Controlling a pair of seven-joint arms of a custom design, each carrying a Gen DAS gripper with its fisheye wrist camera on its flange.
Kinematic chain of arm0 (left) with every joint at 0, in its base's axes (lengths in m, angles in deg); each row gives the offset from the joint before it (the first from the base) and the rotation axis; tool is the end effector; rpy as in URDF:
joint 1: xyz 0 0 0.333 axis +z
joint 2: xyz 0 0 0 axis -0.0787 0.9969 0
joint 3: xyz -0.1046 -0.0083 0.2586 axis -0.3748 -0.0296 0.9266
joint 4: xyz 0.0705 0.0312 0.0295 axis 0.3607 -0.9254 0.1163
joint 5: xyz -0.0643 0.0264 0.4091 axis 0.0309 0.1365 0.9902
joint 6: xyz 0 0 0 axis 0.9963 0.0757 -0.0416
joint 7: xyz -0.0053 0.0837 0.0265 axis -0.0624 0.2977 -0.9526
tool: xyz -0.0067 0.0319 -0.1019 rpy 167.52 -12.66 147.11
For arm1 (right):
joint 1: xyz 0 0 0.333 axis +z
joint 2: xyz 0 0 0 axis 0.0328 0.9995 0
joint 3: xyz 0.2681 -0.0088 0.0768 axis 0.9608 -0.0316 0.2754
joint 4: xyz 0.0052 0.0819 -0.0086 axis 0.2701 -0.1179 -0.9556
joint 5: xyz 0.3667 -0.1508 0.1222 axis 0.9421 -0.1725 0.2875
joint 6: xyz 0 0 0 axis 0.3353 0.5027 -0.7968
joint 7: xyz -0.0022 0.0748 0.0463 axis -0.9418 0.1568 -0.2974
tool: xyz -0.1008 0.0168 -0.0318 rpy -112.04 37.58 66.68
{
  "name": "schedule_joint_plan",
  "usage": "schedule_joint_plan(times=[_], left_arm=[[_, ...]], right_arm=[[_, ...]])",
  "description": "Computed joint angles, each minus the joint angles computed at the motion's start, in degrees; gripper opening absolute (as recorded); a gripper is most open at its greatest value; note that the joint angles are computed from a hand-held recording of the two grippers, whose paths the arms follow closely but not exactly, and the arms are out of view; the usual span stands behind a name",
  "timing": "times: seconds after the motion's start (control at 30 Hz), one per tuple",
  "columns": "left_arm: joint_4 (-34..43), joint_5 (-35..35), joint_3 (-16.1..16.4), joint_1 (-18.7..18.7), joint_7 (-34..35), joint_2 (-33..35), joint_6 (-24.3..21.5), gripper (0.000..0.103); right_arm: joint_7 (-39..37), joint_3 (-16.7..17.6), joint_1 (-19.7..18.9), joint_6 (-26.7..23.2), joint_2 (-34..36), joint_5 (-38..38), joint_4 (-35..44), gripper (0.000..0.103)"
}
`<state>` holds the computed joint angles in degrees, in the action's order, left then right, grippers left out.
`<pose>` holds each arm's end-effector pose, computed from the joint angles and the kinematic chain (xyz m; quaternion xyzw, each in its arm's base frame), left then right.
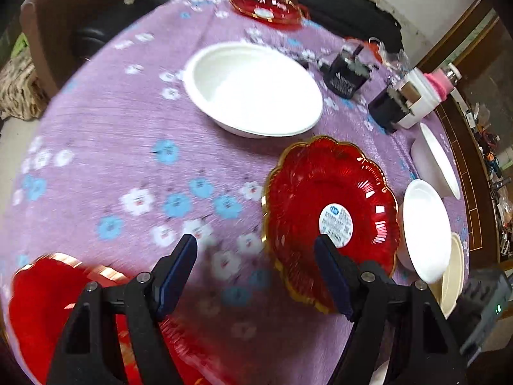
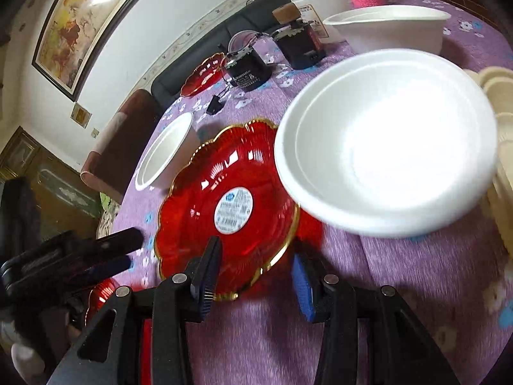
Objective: Organize plates and bowls
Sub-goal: 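Grasp the rim of the labeled red scalloped plate with both tools, then carry the labeled red plate and lower it onto the wedding plate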
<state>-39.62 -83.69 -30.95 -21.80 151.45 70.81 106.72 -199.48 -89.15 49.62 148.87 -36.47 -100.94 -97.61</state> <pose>0.7038 -0.3516 0.3022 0.4993 -0.8372 0.2207 0.0314 0.5187 0.5062 0.2496 -0.3155 0.8576 -0.1439 0.3798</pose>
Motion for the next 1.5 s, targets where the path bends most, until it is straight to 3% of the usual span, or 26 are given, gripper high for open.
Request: schedule_joint_plan(times=[0.23,0.33,0.37,0.43,0.47,0.5,0.53,0.6,0.7,1.0,1.2,1.5], left_arm=[[10.87,5.10,2.42,-4.60,-3.91,7.54,-3.34,0.075],[9.60,7.57,3.48,-5.92,-4.82,6.91,-2.01,0.075],[8.72,8.41,3.76,-6.29,-4.94,6.41,-1.46,0.075],[7.57,10.11,4.31,-7.07,-5.14,5.72,-0.48,0.067],[5.82,10.83,4.38,-7.29,-4.92,4.69,0.66,0.051],[4.40,12.03,5.16,-7.92,-5.83,3.86,1.70,0.046],[3.23,11.90,4.82,-7.49,-5.98,3.17,2.30,0.045],[1.79,10.70,3.89,-6.14,-6.16,2.27,2.71,0.031],[-3.31,7.89,2.21,-3.49,-5.38,-1.09,4.71,0.025],[-23.33,2.08,-0.05,1.19,-2.07,-15.02,16.70,0.025],[-34.97,-3.04,-1.02,4.35,0.51,-22.93,24.53,0.025],[-49.26,-16.77,-3.03,11.54,10.26,-33.23,30.41,0.025]], right_arm=[[7.51,-1.79,1.17,1.68,-0.79,-7.42,-1.95,0.045],[7.63,-1.03,0.35,1.65,-0.78,-7.96,-2.11,0.026],[8.66,-1.10,0.22,2.30,-0.83,-8.68,-2.38,0.024],[10.81,-1.29,-0.05,3.94,-0.82,-10.54,-2.65,0.023],[10.08,-0.92,-0.37,4.07,-0.79,-10.38,-2.52,0.023],[9.07,-0.57,-0.70,4.44,-0.65,-10.20,-2.23,0.023],[7.58,-0.09,-0.89,3.60,-0.70,-9.10,-2.12,0.023],[8.44,-0.45,-0.37,3.38,-1.59,-9.81,-3.14,0.023],[11.77,-0.77,0.06,3.35,-2.97,-12.67,-4.67,0.022],[7.48,1.48,0.48,-1.41,-3.67,-15.98,-2.69,0.017],[-1.86,2.71,2.62,-6.46,-1.85,-15.90,2.63,0.017],[-13.96,1.95,5.44,-2.90,6.89,-10.25,16.47,0.017]])
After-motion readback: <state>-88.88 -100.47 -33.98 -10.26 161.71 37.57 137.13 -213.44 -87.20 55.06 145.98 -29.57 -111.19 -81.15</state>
